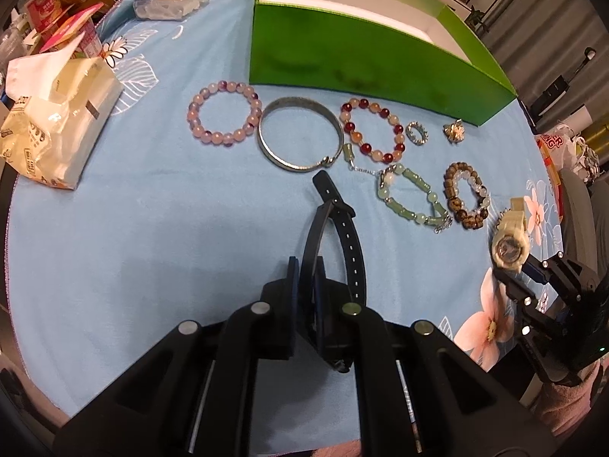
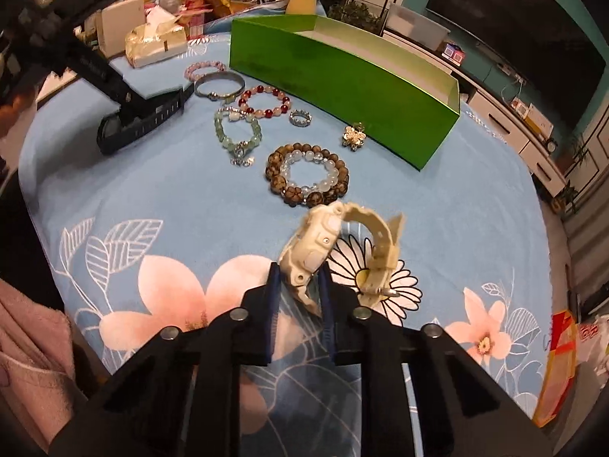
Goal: Organize jewelry
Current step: 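Lift and carry the black watch with the left tool while the right carries the cream watch to the box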
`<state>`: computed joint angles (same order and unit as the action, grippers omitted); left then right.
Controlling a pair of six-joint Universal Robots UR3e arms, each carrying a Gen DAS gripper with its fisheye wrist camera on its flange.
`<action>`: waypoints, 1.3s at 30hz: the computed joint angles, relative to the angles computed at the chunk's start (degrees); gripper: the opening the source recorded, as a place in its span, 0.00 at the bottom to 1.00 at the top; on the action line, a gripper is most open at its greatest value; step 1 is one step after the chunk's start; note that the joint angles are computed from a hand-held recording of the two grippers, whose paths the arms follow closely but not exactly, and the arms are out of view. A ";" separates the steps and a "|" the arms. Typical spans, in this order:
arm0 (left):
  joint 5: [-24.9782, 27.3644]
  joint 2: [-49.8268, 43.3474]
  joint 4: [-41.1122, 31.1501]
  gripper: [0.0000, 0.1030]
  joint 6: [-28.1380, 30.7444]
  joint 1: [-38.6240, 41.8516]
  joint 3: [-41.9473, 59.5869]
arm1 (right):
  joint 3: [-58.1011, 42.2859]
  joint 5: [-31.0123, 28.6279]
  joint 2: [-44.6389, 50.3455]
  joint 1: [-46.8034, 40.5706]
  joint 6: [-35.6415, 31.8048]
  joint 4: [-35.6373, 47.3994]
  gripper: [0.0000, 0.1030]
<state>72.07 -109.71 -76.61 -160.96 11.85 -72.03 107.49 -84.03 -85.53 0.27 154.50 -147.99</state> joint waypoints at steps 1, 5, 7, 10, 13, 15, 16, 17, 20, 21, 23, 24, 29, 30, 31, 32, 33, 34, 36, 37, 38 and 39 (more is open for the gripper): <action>-0.21 0.01 0.14 0.06 -0.13 0.04 -0.18 | -0.04 2.38 -0.59 -1.24 0.78 1.29 0.18; -1.74 1.00 1.29 0.05 -0.21 0.48 -2.00 | 1.72 15.18 -4.52 -7.80 3.97 4.70 0.18; -2.35 1.35 1.51 0.05 -0.22 0.72 -2.27 | 2.36 20.30 -5.83 -10.27 5.39 5.60 0.18; -3.30 2.56 1.90 0.05 -0.10 0.90 -2.88 | 3.19 26.15 -7.55 -12.94 6.83 6.42 0.18; -4.55 3.80 1.87 0.05 0.19 1.41 -2.83 | 2.89 27.33 -8.09 -13.00 7.72 6.10 0.18; -5.67 4.37 1.23 0.05 0.29 1.80 -2.26 | 2.62 27.93 -8.01 -12.92 8.16 5.84 0.18; -6.16 4.47 0.67 0.05 0.48 1.93 -1.77 | 2.59 28.61 -8.21 -13.06 8.43 5.84 0.18; -6.43 4.72 0.32 0.05 0.46 1.95 -1.50 | 2.50 29.44 -8.43 -13.25 8.62 5.93 0.18; -5.79 5.08 0.92 0.05 -0.08 1.37 -0.57 | 2.01 31.64 -8.01 -13.90 9.00 5.45 0.18; -5.64 4.94 0.99 0.05 -0.27 1.10 0.11 | 1.85 32.03 -7.94 -13.99 9.20 5.17 0.18; -5.34 4.69 1.00 0.05 -0.65 0.67 1.14 | 1.31 32.75 -7.47 -14.04 10.04 4.25 0.18; -5.22 4.68 1.08 0.05 -0.52 0.69 1.32 | 1.08 33.13 -7.30 -14.21 10.23 4.06 0.18; -4.72 3.00 0.90 0.05 -0.97 -0.41 5.00 | 0.19 34.52 -5.55 -14.48 13.37 0.04 0.18; -4.64 2.51 0.88 0.05 -1.13 -0.71 6.04 | 0.07 35.00 -5.07 -14.66 14.58 -1.32 0.18; -4.64 2.11 0.88 0.05 -1.27 -0.95 6.88 | -0.01 35.19 -4.73 -14.72 15.35 -2.29 0.18; -4.76 1.48 0.77 0.05 -1.49 -1.23 8.20 | -0.29 35.05 -4.17 -14.69 16.49 -3.66 0.18; -4.75 0.97 0.79 0.05 -1.73 -1.53 9.09 | -0.79 34.86 -3.68 -14.64 17.20 -4.30 0.18; -4.72 0.40 0.91 0.05 -1.97 -1.85 10.15 | -1.39 34.46 -2.88 -14.52 18.51 -5.48 0.18; -4.30 -0.50 1.42 0.05 -2.50 -2.50 11.72 | -2.42 33.77 -1.61 -14.40 20.49 -7.16 0.18; -4.15 -1.07 1.53 0.05 -2.75 -2.83 12.70 | -3.06 33.14 -1.05 -14.26 21.19 -7.74 0.18; -4.09 -1.67 1.55 0.05 -2.97 -3.07 13.75 | -3.37 32.66 -0.77 -14.16 21.60 -8.17 0.18; -3.94 -2.30 1.73 0.05 -3.24 -3.33 14.83 | -4.03 32.24 -0.26 -14.10 22.00 -8.47 0.18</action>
